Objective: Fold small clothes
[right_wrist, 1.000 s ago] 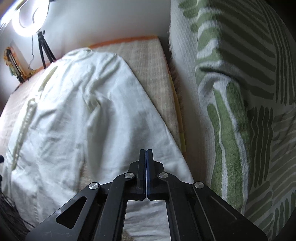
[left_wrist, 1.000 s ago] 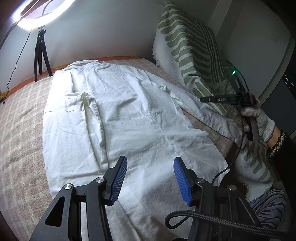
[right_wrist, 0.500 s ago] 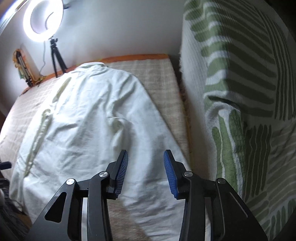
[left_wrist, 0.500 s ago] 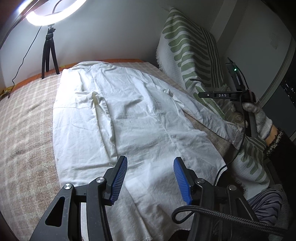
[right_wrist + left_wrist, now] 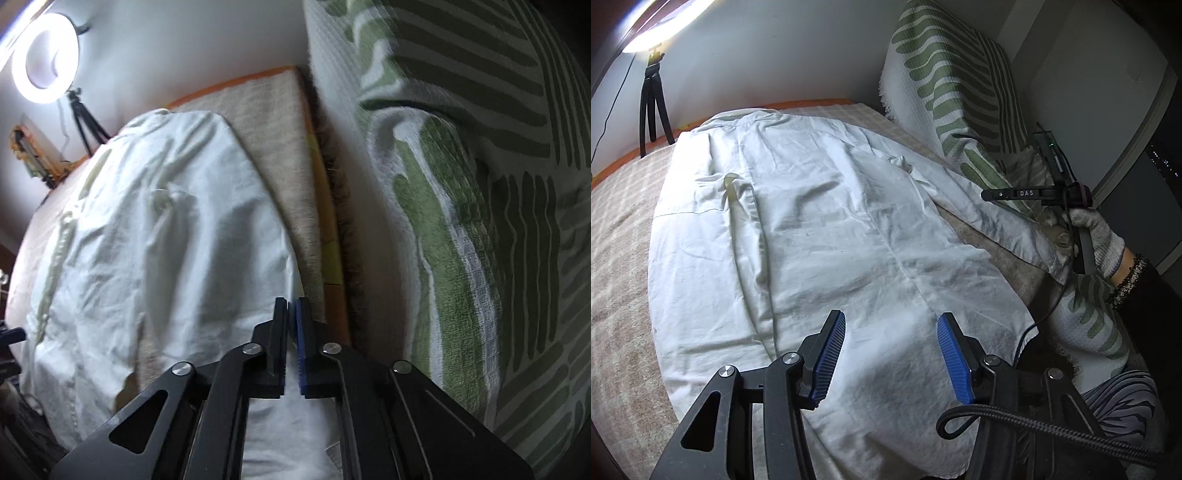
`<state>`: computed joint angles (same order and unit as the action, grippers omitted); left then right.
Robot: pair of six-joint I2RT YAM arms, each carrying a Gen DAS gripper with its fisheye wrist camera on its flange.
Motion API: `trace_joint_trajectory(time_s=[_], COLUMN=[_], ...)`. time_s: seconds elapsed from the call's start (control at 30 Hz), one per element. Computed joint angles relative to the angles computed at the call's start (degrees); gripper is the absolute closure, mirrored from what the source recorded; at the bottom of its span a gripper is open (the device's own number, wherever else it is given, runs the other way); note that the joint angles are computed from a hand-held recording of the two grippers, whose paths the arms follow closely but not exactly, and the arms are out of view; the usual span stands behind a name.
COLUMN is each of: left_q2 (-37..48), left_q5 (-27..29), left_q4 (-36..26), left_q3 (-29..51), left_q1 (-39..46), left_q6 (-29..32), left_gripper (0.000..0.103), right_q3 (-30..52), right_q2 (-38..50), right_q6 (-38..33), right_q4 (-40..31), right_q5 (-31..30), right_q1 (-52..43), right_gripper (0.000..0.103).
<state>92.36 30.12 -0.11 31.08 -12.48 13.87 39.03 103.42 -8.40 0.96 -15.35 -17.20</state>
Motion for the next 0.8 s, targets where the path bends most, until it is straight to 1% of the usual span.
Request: trace_joint_trajectory(time_s=[0.07, 0.23, 0.4, 0.47, 0.63, 0.8], left_q2=[-0.7, -2.5, -4.6, -5.3, -6.8, -7.7], left_q5=[0.0, 0.7, 1.8, 2.6, 4.4, 6.0], left_q4=[0.2, -0.4, -1.7, -2.5, -4.7, -7.1], left_q3=[-0.5, -1.4, -2.3, -2.4, -2.5, -2.4], left_q1=[0.1, 1.3, 3.9, 5.2, 8.5, 12.6], left_q6=[0.0, 0.4, 2.1, 2.8, 5.2, 8.2], left_gripper=[0.050, 0.050, 0.050, 0.050, 0.050, 0.050], right_q3=[-1.9, -4.1, -4.2, -3.6, -0.1, 4.7], right_q2=[-3.2, -10.4, -15.8, -17.3, -16.5, -9.7], right_q6=[0.2, 1.3, 5.4, 7.7, 12.2, 14.8], right_q4=[0.7, -1.1, -3.6, -4.0, -4.5, -4.9], right_q5=[1.4, 1.2, 3.3, 4.8, 9.1, 10.8], right_q1=[0.9, 2.3, 7.9, 11.8, 23.4, 33.5], right_gripper=[0.103, 0.103, 0.103, 0.103, 0.103, 0.103])
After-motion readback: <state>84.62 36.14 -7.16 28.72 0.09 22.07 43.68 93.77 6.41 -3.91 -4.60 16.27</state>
